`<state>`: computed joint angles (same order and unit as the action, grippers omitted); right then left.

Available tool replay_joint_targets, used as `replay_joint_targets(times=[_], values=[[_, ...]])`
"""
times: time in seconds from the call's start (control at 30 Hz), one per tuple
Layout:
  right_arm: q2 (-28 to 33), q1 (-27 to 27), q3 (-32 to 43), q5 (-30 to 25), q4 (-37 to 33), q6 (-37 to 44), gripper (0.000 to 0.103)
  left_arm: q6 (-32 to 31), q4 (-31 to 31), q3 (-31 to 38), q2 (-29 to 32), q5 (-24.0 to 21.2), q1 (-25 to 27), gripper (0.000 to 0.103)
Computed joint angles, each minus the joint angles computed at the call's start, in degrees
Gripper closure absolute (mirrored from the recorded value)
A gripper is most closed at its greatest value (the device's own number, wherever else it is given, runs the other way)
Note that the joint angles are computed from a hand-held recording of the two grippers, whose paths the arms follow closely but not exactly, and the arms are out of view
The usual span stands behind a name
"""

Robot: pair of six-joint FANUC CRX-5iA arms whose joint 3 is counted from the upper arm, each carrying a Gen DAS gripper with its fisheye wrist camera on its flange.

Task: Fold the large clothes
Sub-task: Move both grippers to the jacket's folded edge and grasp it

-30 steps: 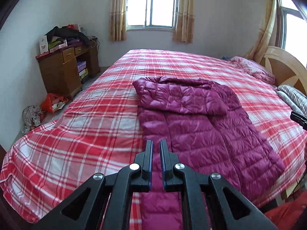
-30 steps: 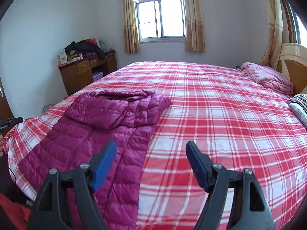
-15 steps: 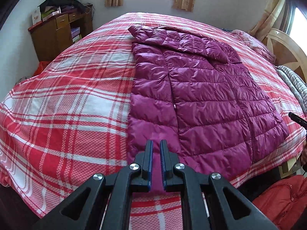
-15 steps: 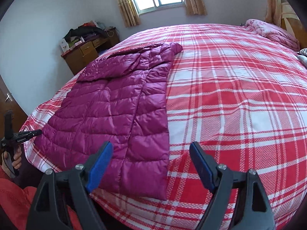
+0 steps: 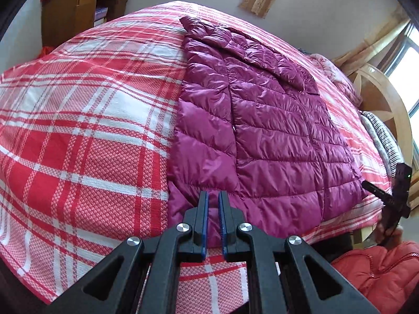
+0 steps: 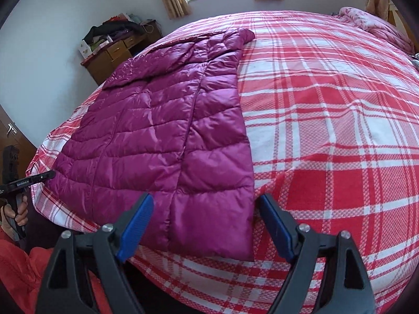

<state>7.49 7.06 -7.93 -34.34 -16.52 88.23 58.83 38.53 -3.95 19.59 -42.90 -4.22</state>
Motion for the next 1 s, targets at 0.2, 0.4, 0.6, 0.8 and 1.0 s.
replay_joint_targets(times=[0.2,0.4,0.6,0.8,1.0], values=[[-0.79,-0.36,-0.44,1.29,-0.67,0.27,0.018,-1.45,1.08,-2.08,-3.38,3.01,0.03,0.052],[-1.84,-0.97,-1.62,3.81,-0.24,-1.34,0.018,-8.13,6.28,-5.41,-4.81,8.91,-1.53,0.001],[-1.83,-0.50,-2.76,5.12,4.39,-5.14,0.018,8.95,-10.71,1.80,-1.51,5.52,-2.19,0.001],[-0.87,-0.52,-1.86,4.11,2.55,-2.27,0.018,4.78,-7.46,0.65,-1.66,5.60,-2.44,0.004],[-0.23,1.10,-2.22,3.66,4.63,-2.11,0.018,3.63,-7.50,2.88,0.51,1.67,-3.24,0.042]])
